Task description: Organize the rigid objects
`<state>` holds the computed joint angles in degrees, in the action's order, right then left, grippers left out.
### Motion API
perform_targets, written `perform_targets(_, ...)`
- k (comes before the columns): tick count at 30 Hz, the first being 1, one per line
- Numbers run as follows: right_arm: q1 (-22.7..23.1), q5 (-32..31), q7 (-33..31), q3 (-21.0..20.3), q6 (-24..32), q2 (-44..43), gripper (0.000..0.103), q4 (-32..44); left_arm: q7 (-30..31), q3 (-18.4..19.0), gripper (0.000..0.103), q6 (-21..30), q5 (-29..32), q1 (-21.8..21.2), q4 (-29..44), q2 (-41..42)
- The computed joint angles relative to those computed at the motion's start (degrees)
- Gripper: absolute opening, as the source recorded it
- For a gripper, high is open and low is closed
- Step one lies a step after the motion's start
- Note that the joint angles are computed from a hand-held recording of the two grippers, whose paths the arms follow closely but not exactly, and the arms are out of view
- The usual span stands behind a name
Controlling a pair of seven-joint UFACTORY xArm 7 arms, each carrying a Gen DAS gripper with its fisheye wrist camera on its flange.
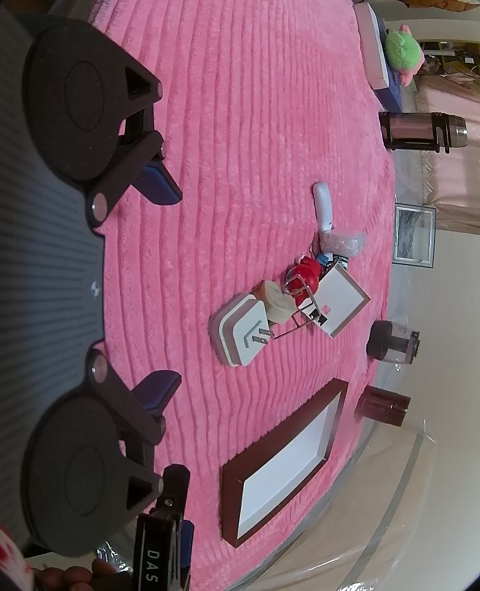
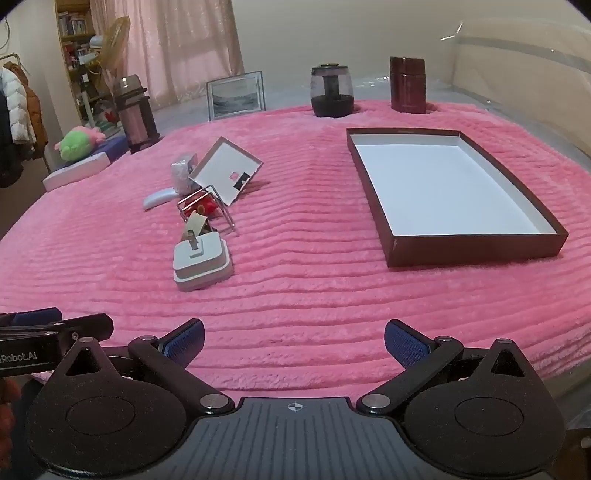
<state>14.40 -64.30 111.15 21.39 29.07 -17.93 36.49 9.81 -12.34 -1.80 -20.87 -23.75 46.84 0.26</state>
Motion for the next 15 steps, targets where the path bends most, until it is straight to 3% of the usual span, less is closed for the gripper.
perform_targets(15,0.1,0.1,-0.2,0.0,0.1,0.1,0.101,0.2,0.5,-0.5,0.094,-0.1,-0.9,0.5,0.2,0.5)
